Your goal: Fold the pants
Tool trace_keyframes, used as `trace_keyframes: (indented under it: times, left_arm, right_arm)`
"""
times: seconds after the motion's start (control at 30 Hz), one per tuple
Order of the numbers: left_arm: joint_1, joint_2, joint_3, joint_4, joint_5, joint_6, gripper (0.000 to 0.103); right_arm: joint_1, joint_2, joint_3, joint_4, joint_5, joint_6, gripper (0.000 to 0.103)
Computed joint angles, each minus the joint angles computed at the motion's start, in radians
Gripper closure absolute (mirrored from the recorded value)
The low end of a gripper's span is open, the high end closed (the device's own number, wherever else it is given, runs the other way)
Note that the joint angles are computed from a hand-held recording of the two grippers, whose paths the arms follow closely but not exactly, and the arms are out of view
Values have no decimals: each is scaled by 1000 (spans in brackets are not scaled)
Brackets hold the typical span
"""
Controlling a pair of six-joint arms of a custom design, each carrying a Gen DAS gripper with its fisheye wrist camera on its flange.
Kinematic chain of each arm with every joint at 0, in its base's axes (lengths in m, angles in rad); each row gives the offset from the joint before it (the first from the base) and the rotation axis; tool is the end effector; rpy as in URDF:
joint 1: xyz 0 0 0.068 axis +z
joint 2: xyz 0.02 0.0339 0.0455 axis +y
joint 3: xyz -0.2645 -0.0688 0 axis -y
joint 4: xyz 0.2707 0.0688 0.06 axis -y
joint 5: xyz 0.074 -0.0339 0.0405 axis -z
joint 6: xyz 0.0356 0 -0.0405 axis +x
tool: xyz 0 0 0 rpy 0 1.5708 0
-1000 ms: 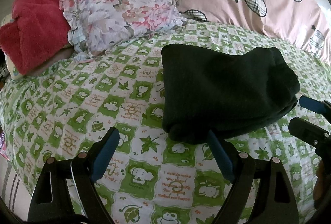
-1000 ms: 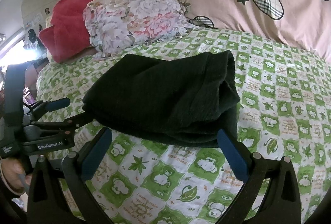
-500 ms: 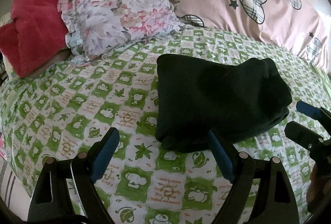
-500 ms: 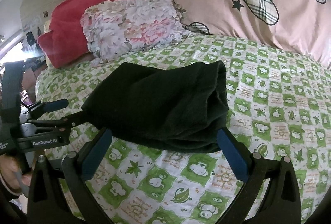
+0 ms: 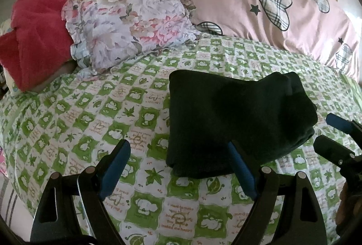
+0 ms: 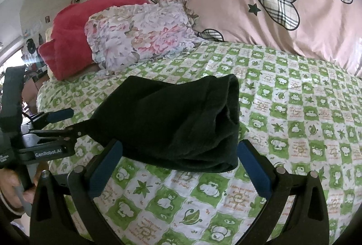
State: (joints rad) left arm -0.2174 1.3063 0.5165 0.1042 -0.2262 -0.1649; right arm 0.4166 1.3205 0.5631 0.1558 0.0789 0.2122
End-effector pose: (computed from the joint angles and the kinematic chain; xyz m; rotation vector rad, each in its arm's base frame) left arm 0.2636 -0.0500 0.1500 -0.0616 2.2353 0.0479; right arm 0.2596 0.1118 0.1654 -0.1776 2.1760 0.2734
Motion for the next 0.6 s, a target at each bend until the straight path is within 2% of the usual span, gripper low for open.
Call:
trace_keyframes:
  times: [0.6]
  left_arm:
    - [-19,44,38,-29,-17,-6,16]
  right_arm:
    - [-2,19,8,4,-19,-4,1]
